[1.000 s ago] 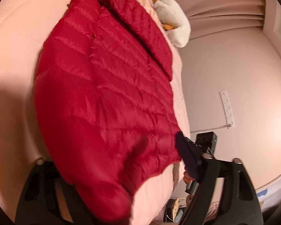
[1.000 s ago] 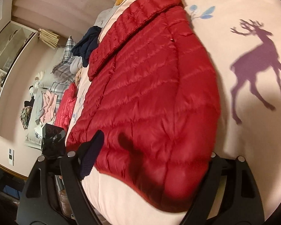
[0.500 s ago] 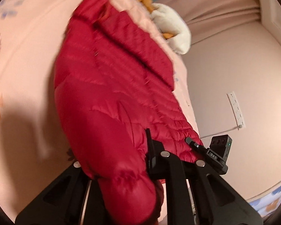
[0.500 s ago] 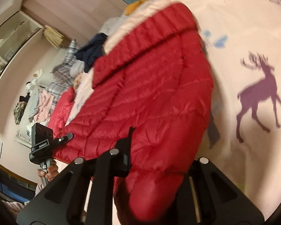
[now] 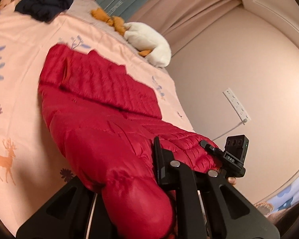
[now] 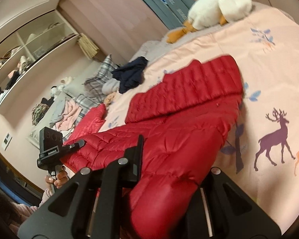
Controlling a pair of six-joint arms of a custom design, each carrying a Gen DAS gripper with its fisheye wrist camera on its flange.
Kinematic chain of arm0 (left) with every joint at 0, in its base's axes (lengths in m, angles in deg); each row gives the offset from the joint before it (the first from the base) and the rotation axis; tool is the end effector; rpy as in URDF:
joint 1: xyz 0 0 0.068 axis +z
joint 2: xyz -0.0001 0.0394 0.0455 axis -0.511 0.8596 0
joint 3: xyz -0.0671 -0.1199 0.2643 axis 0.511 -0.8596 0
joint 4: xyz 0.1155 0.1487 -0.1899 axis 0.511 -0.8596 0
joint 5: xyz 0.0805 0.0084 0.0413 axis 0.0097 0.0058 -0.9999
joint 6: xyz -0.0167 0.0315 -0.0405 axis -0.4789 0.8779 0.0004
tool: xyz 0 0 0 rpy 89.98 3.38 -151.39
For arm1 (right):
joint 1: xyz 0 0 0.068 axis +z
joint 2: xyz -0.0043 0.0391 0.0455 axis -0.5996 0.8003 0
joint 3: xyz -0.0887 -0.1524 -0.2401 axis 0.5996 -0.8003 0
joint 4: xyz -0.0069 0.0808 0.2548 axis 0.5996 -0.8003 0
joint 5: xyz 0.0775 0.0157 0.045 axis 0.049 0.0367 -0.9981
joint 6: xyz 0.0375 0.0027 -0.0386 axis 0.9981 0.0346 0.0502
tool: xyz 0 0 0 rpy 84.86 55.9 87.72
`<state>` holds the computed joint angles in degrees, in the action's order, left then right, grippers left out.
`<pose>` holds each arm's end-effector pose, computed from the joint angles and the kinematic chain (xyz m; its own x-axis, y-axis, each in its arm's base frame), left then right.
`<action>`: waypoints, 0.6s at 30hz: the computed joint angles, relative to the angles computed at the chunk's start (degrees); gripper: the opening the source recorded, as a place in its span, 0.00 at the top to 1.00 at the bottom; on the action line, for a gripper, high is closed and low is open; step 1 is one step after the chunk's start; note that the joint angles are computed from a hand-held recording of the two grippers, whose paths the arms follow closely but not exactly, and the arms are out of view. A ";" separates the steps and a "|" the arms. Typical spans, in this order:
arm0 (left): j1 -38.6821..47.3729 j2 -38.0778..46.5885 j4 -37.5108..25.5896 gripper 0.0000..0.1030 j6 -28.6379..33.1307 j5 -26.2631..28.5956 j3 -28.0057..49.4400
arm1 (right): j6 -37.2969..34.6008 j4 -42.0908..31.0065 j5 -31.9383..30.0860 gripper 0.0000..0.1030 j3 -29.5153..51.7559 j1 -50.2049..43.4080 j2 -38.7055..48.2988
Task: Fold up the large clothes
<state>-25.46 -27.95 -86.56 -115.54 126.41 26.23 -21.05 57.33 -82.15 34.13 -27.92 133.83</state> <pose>0.1357 -0.0097 0.2686 -0.6771 -0.4346 -0.5939 0.1533 0.7060 -0.6914 0.2722 0.0692 0.2501 -0.7359 0.0146 -0.6770 -0.5410 0.5886 0.6008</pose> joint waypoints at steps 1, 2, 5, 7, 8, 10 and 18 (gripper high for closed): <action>-2.03 0.42 0.62 0.88 -0.66 -1.80 0.97 | -0.38 -0.75 -0.45 0.88 0.32 -0.13 -0.85; -3.42 0.70 0.76 0.88 -0.85 -3.04 1.99 | -0.74 -1.35 -0.82 0.88 0.33 -0.24 -1.75; -6.38 -1.15 -1.33 0.88 0.13 -5.56 4.48 | -3.29 -4.13 -3.22 0.87 0.51 -1.59 -5.52; -8.02 -2.57 -3.09 0.88 1.11 -6.79 6.22 | -5.07 -5.93 -4.60 0.87 0.43 -2.30 -8.54; -8.78 -3.01 -3.82 0.88 1.57 -7.37 7.18 | -5.43 -6.53 -4.78 0.87 0.55 -2.22 -9.67; -10.58 -5.92 -6.93 0.88 2.56 -8.82 9.03 | -7.61 -8.72 -6.72 0.87 0.91 -3.22 -12.58; -10.28 -14.73 -13.33 0.88 3.40 -6.35 14.58 | -8.69 -11.45 -18.43 0.84 2.10 -7.93 -22.28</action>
